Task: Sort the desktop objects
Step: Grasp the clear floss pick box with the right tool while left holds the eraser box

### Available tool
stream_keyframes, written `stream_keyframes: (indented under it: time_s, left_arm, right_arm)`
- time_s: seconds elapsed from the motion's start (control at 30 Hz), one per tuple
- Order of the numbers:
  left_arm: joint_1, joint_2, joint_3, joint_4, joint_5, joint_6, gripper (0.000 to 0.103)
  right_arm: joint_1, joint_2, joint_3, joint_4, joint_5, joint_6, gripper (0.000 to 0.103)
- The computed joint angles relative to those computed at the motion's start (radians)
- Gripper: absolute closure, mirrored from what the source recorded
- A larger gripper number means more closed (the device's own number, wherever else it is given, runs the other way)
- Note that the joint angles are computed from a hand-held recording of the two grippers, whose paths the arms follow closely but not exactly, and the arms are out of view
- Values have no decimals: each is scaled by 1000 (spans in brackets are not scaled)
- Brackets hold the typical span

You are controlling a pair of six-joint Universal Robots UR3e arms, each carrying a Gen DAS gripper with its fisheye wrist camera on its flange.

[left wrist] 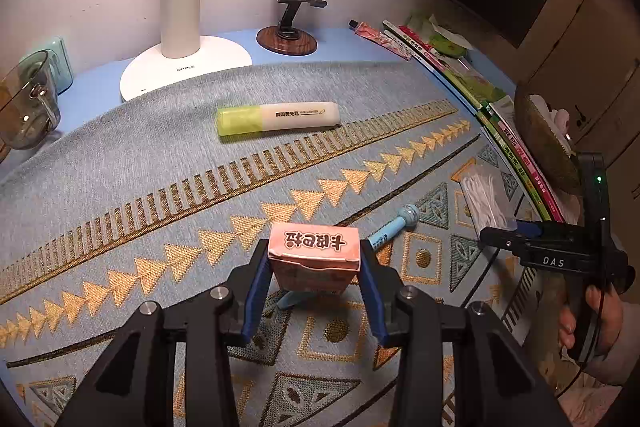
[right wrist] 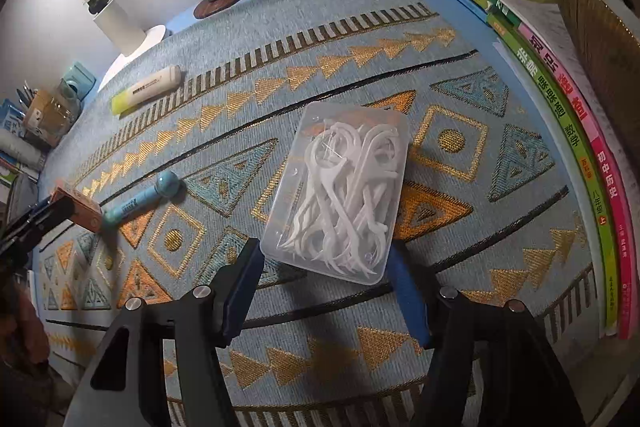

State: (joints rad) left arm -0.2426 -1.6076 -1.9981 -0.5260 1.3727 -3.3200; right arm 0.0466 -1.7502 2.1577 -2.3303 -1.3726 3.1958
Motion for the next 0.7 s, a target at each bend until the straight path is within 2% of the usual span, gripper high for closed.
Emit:
stream_keyframes:
  time_s: [0.13,0.2,0.43,0.53,0.57,0.63,0.67,0.7]
  left_arm:
    - [-15,7,4,-6,9,0,65]
    - [-16,13,2,-11,11,-1,65]
    - [-24,39,-14,-17,26,-22,65]
    - [-34,45,-14,-24,35,-30,65]
    - [-38,47,-13,-25,39,-35,65]
    - [-48,47,-9,-27,47,-47,65]
    - [-53,47,-5,-29,52,-53,65]
    - [-59,47,0,-31,58,-58,65]
  right_arm:
    - [-23,-7,8,-12,42,93,36]
    - [1,41,-22,-26,15,135,31]
    - [82,161,-129,-45,-87,244,24]
    - [131,215,-166,-71,-177,281,23]
    - [148,232,-180,-75,-204,273,23]
    - [168,243,-187,-83,-246,254,32]
    - [168,233,-176,-93,-256,241,40]
    - [148,213,-152,-106,-229,218,42]
